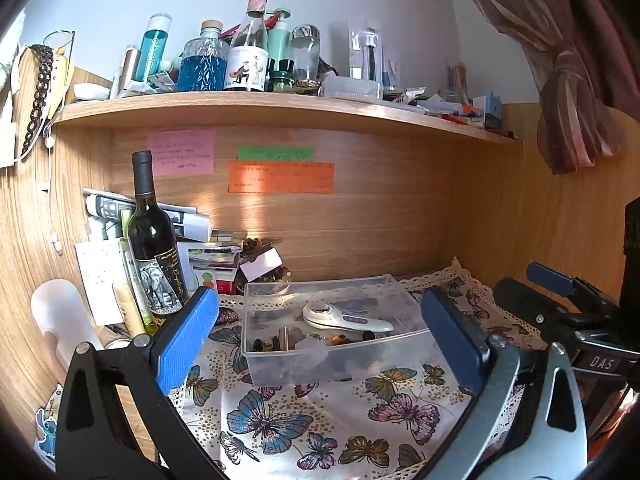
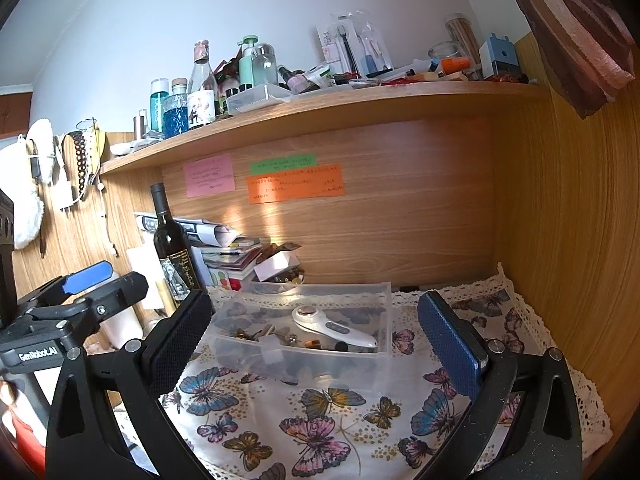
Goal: Organize rigid objects
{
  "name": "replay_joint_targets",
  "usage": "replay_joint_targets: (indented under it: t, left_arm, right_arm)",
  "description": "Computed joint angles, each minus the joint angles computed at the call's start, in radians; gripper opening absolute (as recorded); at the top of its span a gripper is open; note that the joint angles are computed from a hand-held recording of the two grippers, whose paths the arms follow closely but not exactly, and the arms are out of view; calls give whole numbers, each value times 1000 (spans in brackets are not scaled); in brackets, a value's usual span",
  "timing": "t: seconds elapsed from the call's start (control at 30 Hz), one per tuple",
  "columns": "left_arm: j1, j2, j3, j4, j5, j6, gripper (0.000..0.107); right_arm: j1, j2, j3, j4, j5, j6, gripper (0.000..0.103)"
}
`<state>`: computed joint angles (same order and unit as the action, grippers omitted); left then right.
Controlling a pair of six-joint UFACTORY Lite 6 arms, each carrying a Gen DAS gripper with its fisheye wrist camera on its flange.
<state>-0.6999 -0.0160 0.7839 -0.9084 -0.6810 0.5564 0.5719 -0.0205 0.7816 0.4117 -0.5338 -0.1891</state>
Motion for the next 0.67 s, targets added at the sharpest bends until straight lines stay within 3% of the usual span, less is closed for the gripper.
replay_joint_targets:
  t: [0.67]
  left_arm:
    - [20, 3, 5, 48, 46, -43, 103]
  right_arm:
    - [12, 17, 17, 33, 10, -38, 103]
